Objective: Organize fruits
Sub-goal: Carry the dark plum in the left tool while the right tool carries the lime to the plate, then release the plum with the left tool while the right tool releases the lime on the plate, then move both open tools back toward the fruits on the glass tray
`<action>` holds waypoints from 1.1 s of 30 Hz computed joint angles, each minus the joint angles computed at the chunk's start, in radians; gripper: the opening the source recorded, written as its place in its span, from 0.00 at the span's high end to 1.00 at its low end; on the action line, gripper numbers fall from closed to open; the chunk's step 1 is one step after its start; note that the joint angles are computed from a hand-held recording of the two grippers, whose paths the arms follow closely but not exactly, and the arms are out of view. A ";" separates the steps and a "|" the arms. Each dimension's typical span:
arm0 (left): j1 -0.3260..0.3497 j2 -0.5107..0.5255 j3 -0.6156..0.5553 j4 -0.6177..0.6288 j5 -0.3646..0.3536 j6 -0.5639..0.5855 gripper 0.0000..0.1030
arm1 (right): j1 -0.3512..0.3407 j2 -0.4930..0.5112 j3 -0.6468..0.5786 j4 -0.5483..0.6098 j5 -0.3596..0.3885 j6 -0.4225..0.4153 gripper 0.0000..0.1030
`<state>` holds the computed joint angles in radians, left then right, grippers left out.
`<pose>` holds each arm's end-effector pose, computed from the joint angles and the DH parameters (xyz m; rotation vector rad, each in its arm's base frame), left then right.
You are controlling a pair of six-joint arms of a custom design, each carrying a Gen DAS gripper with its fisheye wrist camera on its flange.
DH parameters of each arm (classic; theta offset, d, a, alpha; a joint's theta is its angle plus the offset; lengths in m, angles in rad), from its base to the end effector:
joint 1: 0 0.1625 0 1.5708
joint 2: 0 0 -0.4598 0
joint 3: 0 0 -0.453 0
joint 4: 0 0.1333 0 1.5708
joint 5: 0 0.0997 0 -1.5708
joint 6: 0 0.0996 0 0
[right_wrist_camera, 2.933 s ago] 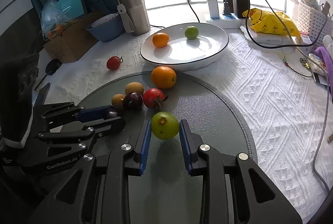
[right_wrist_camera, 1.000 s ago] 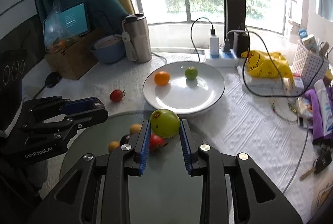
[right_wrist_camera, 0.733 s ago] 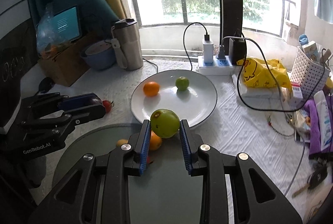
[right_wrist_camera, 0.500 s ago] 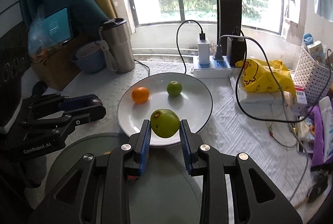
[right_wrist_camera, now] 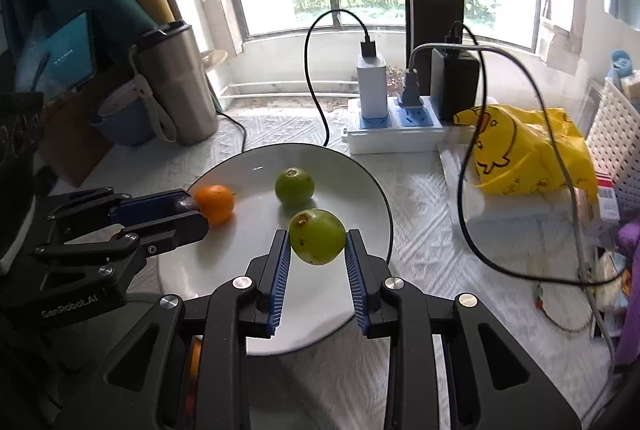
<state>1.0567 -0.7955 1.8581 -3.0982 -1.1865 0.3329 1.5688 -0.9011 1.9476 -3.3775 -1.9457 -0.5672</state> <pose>-0.1823 -0.6697 0.0573 1.0044 2.5331 -0.6895 0.0955 -0.6485 0.1324 0.5071 -2.4151 0.8125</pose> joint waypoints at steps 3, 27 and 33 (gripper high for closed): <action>0.003 0.020 -0.030 0.012 0.006 0.018 0.71 | -0.003 0.020 -0.030 0.009 -0.007 -0.003 0.71; -0.002 0.016 -0.047 -0.001 0.024 0.017 0.68 | 0.011 0.056 -0.073 -0.028 -0.073 -0.005 0.70; -0.012 -0.032 0.004 -0.032 0.017 0.000 0.58 | 0.033 0.033 -0.033 -0.061 -0.078 -0.012 0.70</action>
<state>1.0449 -0.8275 1.8623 -3.1297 -1.1690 0.3326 1.6022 -0.8676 1.9150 -3.4384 -2.0234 -0.5787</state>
